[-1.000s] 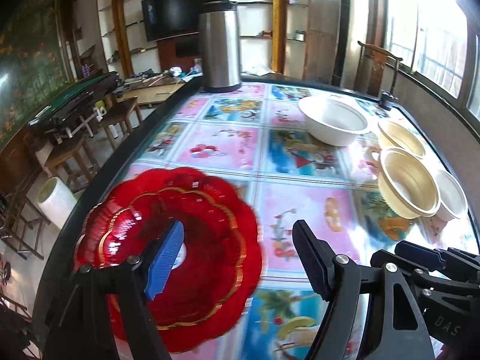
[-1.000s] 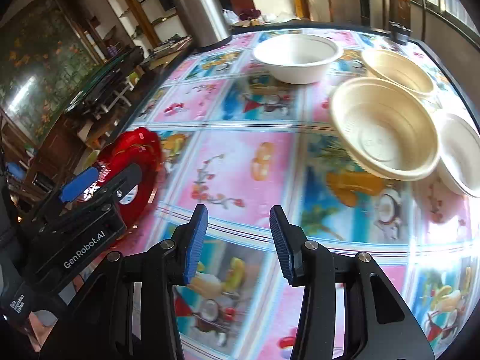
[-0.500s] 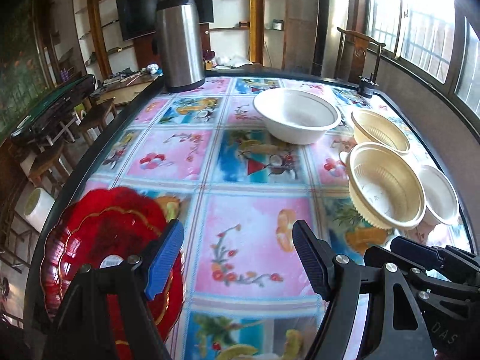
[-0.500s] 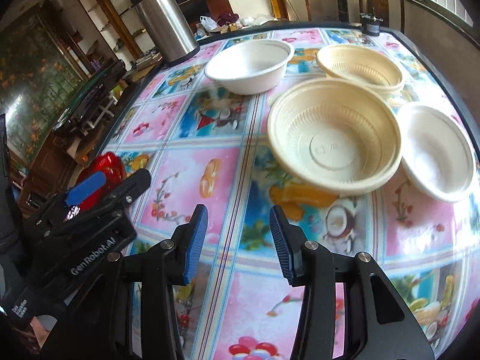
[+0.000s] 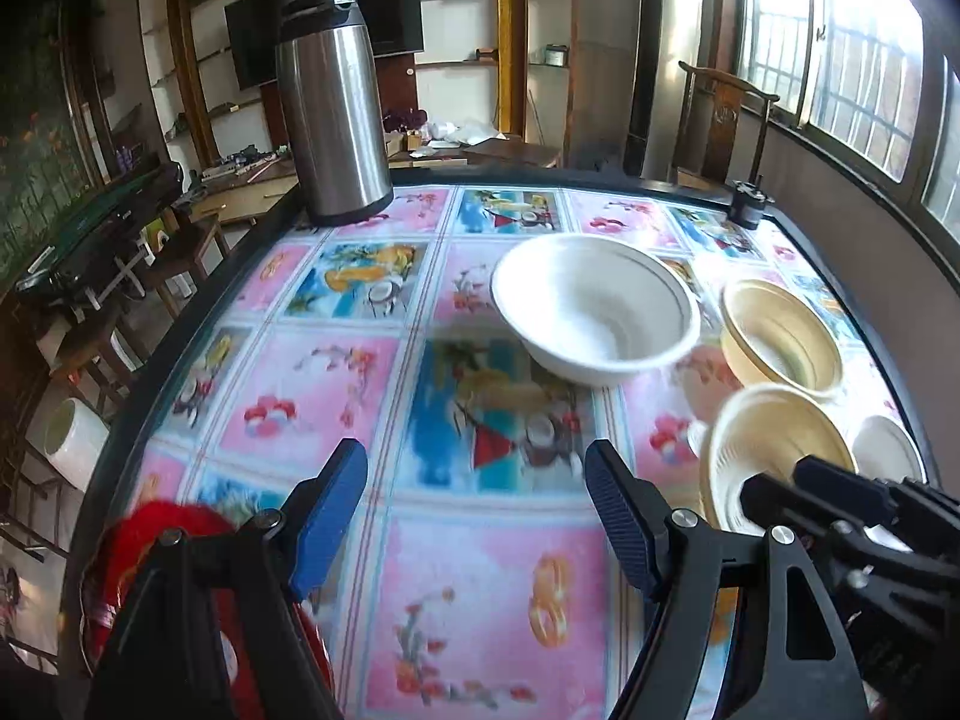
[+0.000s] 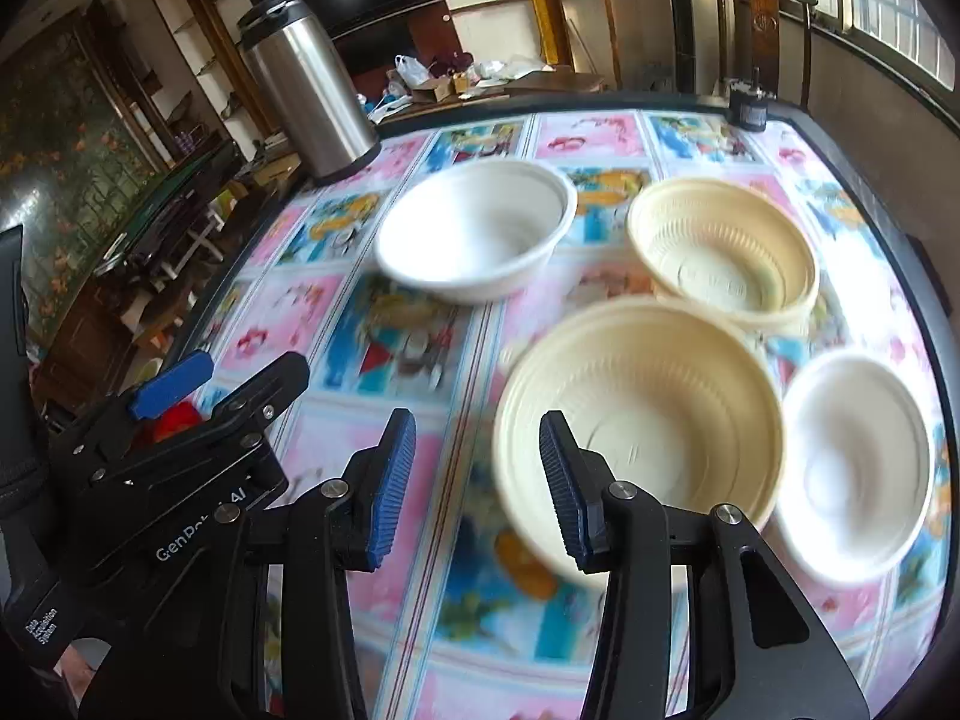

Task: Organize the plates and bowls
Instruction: 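Reach the right gripper to the white bowl and grasp its rim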

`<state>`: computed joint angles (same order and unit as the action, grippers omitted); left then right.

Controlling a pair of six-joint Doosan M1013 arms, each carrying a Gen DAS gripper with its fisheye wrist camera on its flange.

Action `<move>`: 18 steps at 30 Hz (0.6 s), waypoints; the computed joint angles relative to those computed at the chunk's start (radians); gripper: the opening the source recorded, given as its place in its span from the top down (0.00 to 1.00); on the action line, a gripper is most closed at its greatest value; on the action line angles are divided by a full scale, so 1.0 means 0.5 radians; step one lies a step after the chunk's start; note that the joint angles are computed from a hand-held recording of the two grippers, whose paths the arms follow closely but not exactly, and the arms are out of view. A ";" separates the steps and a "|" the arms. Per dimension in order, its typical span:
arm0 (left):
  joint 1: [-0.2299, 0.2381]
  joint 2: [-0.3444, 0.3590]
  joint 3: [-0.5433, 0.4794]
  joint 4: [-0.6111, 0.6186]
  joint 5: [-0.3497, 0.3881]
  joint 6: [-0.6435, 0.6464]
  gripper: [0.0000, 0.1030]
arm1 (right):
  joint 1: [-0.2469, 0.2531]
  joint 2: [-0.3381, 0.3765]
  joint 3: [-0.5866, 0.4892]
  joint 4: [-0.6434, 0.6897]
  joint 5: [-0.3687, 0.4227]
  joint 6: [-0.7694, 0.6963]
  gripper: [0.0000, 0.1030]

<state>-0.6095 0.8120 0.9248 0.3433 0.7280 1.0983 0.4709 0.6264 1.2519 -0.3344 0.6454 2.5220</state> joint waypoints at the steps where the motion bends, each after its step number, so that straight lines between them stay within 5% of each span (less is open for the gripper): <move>1: 0.001 0.022 -0.041 0.000 0.026 0.009 0.27 | -0.010 0.012 -0.024 0.009 0.012 -0.018 0.58; 11: 0.048 0.288 -0.546 -0.179 0.293 0.161 0.27 | -0.135 0.140 -0.240 0.248 0.054 -0.236 0.58; 18: 0.093 0.582 -1.094 -0.409 0.668 0.229 0.27 | -0.237 0.220 -0.349 0.512 0.067 -0.321 0.58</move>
<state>-0.5632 1.1032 0.3776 0.1388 1.0619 1.2130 0.3526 0.7362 1.0775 -0.0785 0.6787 2.3617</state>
